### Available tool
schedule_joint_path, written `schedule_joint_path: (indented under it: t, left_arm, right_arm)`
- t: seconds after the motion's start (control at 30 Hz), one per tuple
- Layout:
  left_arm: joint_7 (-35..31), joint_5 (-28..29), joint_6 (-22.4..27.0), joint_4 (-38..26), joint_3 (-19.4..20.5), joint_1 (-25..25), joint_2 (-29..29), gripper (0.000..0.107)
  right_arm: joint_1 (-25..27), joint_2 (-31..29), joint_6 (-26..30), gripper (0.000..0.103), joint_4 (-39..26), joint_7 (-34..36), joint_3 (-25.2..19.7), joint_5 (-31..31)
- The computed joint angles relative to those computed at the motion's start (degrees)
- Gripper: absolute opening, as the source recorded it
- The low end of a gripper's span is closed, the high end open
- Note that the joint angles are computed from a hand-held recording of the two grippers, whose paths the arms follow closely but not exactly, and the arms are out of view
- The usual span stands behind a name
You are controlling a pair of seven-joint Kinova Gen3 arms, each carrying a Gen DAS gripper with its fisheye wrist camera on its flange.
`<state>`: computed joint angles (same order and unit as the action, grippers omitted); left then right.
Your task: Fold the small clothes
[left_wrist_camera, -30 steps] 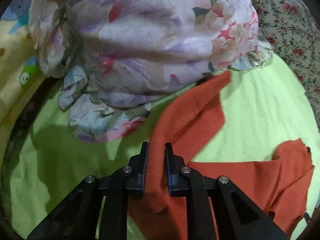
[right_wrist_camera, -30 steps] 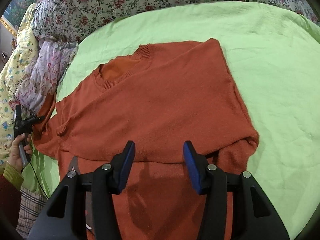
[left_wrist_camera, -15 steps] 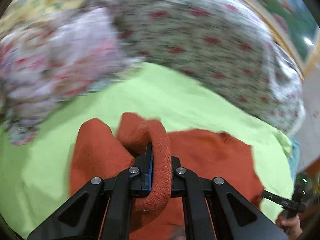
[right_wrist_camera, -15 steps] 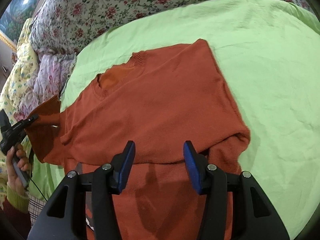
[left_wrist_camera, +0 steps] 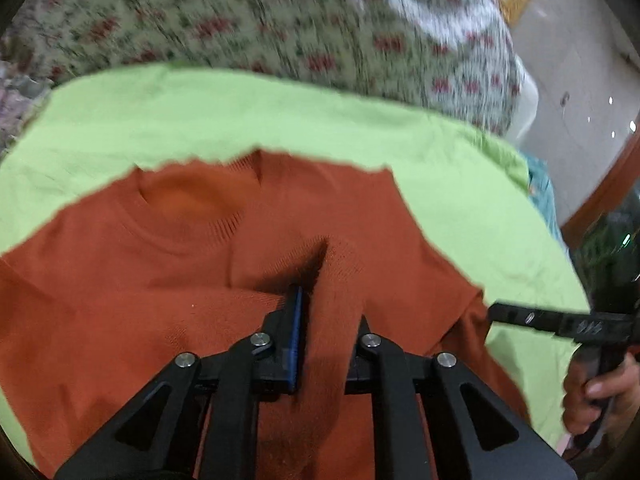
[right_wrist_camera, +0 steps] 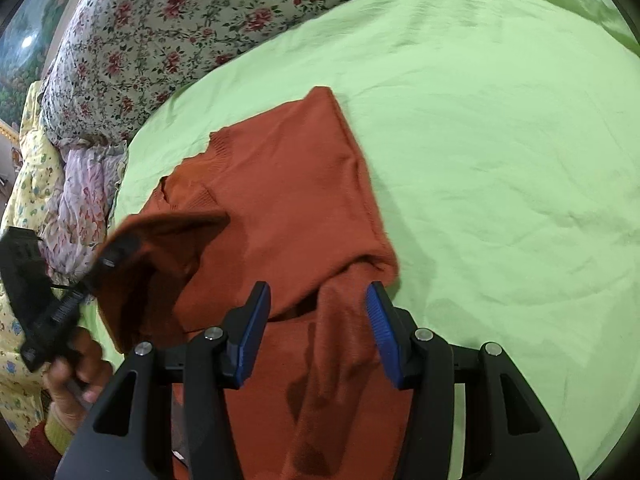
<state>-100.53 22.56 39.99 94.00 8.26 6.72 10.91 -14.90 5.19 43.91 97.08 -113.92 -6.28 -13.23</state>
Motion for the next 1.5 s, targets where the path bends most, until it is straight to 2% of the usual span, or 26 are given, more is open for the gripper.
schedule_joint_path:
  t: [0.03,0.2,0.37,0.47,0.63,0.7,0.77,0.9,1.0,1.07,1.2,1.3,1.5]
  left_arm:
    - [0.65,-0.73,0.49,-0.04,-0.01,0.51,0.39,0.016]
    - [0.45,-0.76,1.32,2.04,-0.21,0.31,-1.55,0.045]
    - [-0.52,0.99,3.92,6.98,-2.72,-2.13,-8.44,0.053]
    - [3.01,-3.04,4.80,10.88,-4.96,-3.11,-14.20,0.060]
    - [9.81,-10.78,7.47,15.96,-8.21,-6.83,-20.17,0.061]
    - [11.17,-13.08,8.48,17.15,-9.10,-8.31,-20.89,0.061]
    - [9.85,-13.01,9.02,18.05,-10.65,-9.12,-20.71,0.061]
    - [6.53,-12.45,8.22,18.44,-11.54,-9.45,-17.98,0.061]
    - [7.60,-15.47,8.46,17.48,-9.21,-9.66,-15.66,0.061]
    - [6.85,-15.99,8.40,17.91,-9.07,-9.50,-16.34,0.061]
    - [2.05,-13.12,9.92,19.22,-11.26,-10.65,-17.56,0.061]
    - [2.39,-14.80,9.58,19.49,-10.66,-11.14,-17.57,0.061]
    - [9.01,-17.96,6.62,19.02,-9.23,-11.49,-15.87,0.061]
  right_arm:
    - [0.25,0.03,-0.05,0.051,0.17,0.51,0.05,-0.57]
    - [0.97,1.12,-0.35,0.051,-0.57,3.69,-0.27,-3.94]
    - [2.22,5.44,-0.16,0.051,-5.10,8.85,-2.14,-10.20]
    - [1.60,8.18,0.66,0.051,-8.48,10.42,-2.66,-12.19]
    - [2.59,15.00,2.91,0.051,-14.27,12.91,-4.96,-17.94]
    - [2.95,17.83,3.60,0.051,-15.96,12.08,-5.32,-19.71]
    - [4.25,19.66,2.80,0.051,-16.22,12.77,-6.61,-22.82]
    - [6.62,21.02,0.76,0.055,-15.29,14.38,-8.21,-28.00]
    - [7.04,21.76,0.30,0.056,-15.41,13.56,-8.22,-29.22]
    - [7.48,22.15,0.45,0.056,-15.69,13.28,-8.36,-30.04]
    - [9.44,22.38,0.75,0.056,-15.82,16.42,-9.82,-32.52]
    - [10.14,22.44,0.95,0.056,-15.59,17.82,-10.11,-34.08]
    - [12.87,20.60,-2.95,0.056,-10.42,23.12,-11.47,-41.47]
